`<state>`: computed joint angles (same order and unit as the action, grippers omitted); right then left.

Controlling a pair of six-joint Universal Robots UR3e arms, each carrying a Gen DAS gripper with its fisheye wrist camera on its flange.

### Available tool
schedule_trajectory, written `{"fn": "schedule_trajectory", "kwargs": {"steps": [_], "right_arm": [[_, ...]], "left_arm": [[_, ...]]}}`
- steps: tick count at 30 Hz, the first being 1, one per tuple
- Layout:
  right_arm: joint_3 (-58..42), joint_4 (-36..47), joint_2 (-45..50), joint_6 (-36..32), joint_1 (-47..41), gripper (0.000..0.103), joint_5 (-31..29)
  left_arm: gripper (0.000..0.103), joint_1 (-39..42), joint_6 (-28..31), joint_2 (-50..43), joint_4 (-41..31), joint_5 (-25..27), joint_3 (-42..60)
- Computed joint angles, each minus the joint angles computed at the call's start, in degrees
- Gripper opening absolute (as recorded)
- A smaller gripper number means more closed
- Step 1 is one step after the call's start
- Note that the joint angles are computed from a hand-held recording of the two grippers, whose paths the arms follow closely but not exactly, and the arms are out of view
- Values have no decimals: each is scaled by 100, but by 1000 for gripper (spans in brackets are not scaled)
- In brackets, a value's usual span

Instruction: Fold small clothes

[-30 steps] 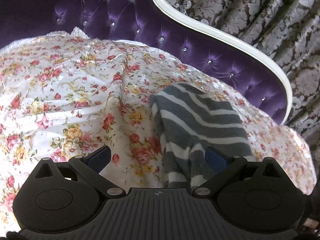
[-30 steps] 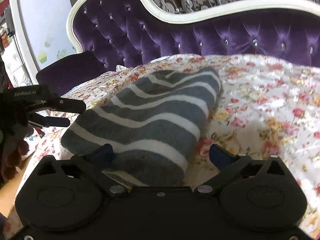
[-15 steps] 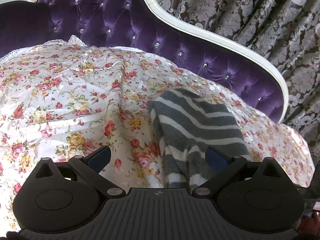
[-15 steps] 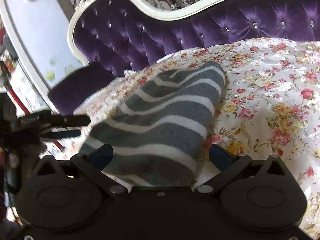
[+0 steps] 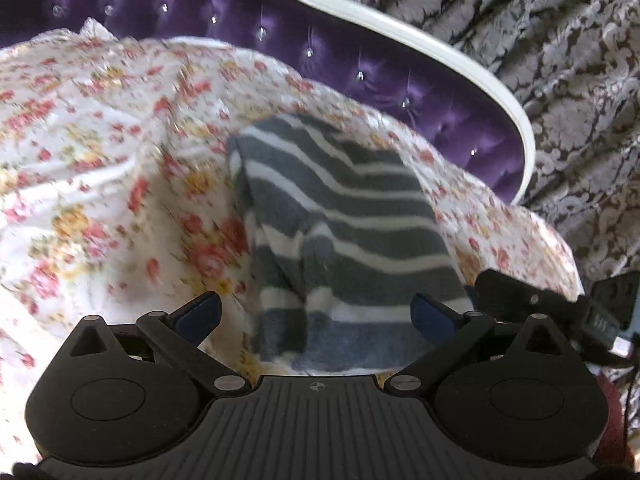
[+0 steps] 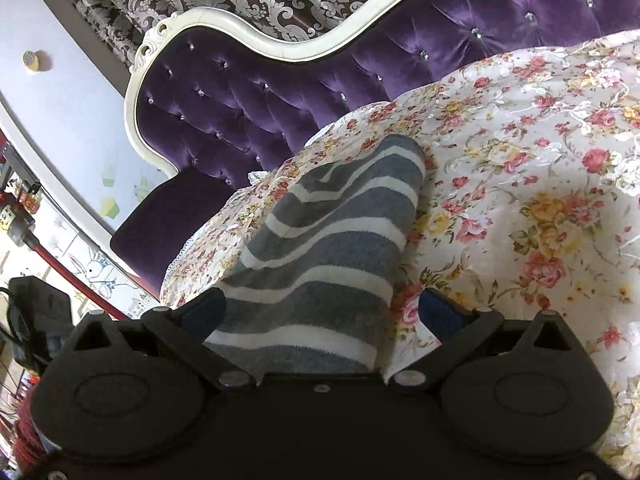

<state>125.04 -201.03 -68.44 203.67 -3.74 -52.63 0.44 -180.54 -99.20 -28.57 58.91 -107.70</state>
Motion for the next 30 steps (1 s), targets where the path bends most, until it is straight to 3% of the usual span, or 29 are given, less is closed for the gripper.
{"fn": "schedule_trajectory", "kwargs": {"steps": [13,20,30], "right_arm": [[-1770,739,1303,351,-214,103,682],[-2775,1383,1768,-10,12,103,672],[-3122,1151,2156,59,-24,103,947]], "left_arm": [[102,-302,-208,-715,57,26,551],[102,-484,-328,-1088,224,79,936],[102,-292,-561,-1077,156,-300,888]]}}
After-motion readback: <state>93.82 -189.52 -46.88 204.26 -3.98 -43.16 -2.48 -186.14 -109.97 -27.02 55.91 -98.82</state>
